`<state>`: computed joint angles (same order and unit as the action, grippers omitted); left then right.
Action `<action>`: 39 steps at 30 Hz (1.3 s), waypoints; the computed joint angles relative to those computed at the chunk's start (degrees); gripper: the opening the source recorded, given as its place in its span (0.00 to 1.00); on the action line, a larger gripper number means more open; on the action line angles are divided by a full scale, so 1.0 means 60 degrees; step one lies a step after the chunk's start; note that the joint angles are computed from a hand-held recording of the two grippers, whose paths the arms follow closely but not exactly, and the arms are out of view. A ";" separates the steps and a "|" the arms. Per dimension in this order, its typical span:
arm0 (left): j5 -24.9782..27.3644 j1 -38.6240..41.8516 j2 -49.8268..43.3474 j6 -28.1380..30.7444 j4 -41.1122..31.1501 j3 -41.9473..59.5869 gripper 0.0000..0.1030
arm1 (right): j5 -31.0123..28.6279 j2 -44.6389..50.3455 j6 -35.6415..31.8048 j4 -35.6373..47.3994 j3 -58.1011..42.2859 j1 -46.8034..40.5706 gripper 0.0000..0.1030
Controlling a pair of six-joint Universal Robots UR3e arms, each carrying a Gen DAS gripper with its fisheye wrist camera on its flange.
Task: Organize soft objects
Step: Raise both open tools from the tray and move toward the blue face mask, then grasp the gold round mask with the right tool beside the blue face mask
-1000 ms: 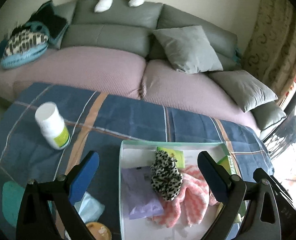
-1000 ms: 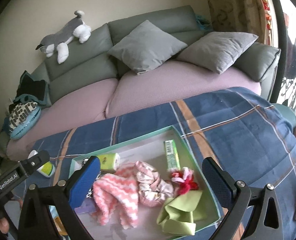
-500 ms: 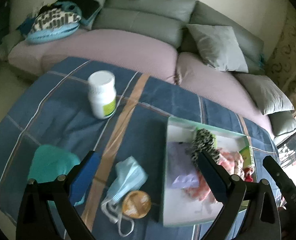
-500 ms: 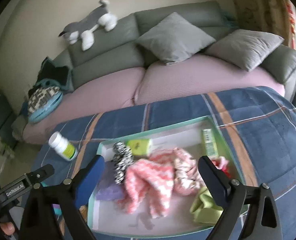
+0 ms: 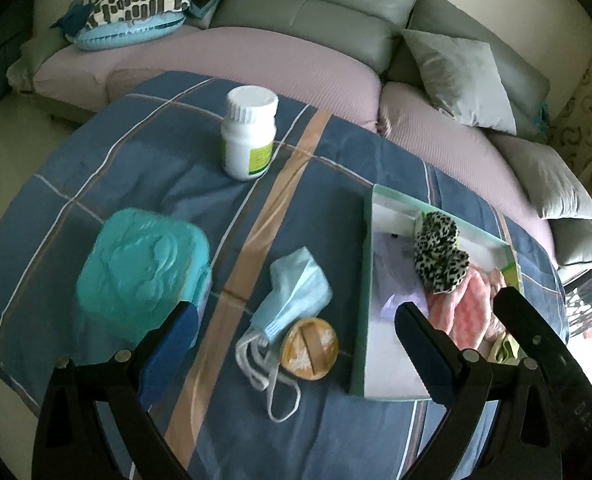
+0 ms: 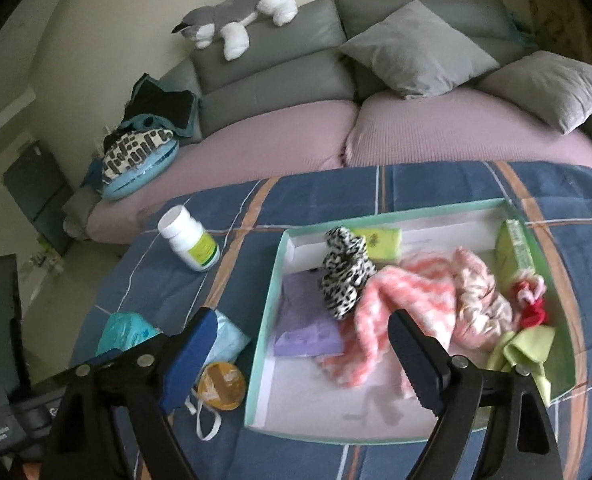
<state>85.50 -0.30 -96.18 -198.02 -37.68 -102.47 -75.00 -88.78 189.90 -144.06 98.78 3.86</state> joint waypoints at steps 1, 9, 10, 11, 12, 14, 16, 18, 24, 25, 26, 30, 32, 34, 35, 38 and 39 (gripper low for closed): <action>-0.0005 0.0024 0.0059 -0.0023 0.0019 -0.0091 0.96 | -0.0290 0.0050 -0.0062 -0.0069 -0.0031 0.0167 0.86; -0.0328 0.0364 0.0715 -0.0070 0.0065 -0.1032 0.95 | -0.1152 0.0215 -0.0590 -0.0311 -0.0084 0.0861 0.86; -0.0483 0.0458 0.0795 -0.0047 0.0119 -0.1162 0.95 | -0.1076 0.0192 -0.0574 -0.0263 -0.0047 0.0809 0.86; -0.0730 0.0600 0.0891 -0.0014 0.0178 -0.1314 0.95 | -0.1156 0.0159 -0.0576 -0.0232 -0.0021 0.0819 0.82; -0.1000 0.0762 0.0994 -0.0014 0.0222 -0.1484 0.95 | -0.1272 0.0119 -0.0592 -0.0204 0.0005 0.0844 0.81; -0.1138 0.0870 0.1088 0.0017 0.0256 -0.1646 0.95 | -0.1387 -0.0045 -0.0504 -0.0319 0.0208 0.0833 0.81; -0.1193 0.0925 0.1143 0.0074 0.0234 -0.1763 0.95 | -0.1297 -0.0236 -0.0410 -0.0382 0.0439 0.0778 0.81; -0.1305 0.1026 0.1229 0.0102 0.0211 -0.1923 0.95 | -0.1300 -0.0261 -0.0398 -0.0364 0.0491 0.0845 0.81; -0.1599 0.1519 0.1641 0.0130 0.0142 -0.2510 0.95 | -0.1405 0.0045 -0.0645 -0.0082 0.0176 0.1266 0.78; -0.1638 0.1602 0.1710 0.0137 0.0109 -0.2609 0.95 | -0.1432 0.0106 -0.0700 -0.0063 0.0127 0.1366 0.78; -0.1669 0.1670 0.1773 0.0135 0.0088 -0.2694 0.95 | -0.1424 0.0168 -0.0744 -0.0056 0.0085 0.1448 0.78; -0.1751 0.1969 0.2024 0.0076 0.0074 -0.3026 0.94 | -0.1313 0.0382 -0.0920 0.0013 -0.0040 0.1704 0.78; -0.1605 0.2011 0.2068 0.0048 0.0035 -0.3068 0.94 | -0.1352 0.0583 -0.1095 0.0122 -0.0203 0.1929 0.78; -0.1366 0.1957 0.2035 0.0043 -0.0003 -0.3032 0.94 | -0.1418 0.0801 -0.1168 0.0178 -0.0372 0.2140 0.78; -0.1139 0.1880 0.1986 0.0017 -0.0028 -0.2974 0.94 | -0.1415 0.0881 -0.1210 0.0202 -0.0431 0.2217 0.77; -0.0668 0.1765 0.1864 0.0044 -0.0095 -0.2869 0.94 | -0.1517 0.1164 -0.1387 0.0199 -0.0614 0.2467 0.77; -0.0698 0.1847 0.1843 0.0104 -0.0139 -0.2885 0.94 | -0.1613 0.1275 -0.1486 0.0206 -0.0682 0.2575 0.77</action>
<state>81.31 10.77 -85.12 -197.39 -38.52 -119.78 -84.68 -81.13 180.98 -142.83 94.69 19.31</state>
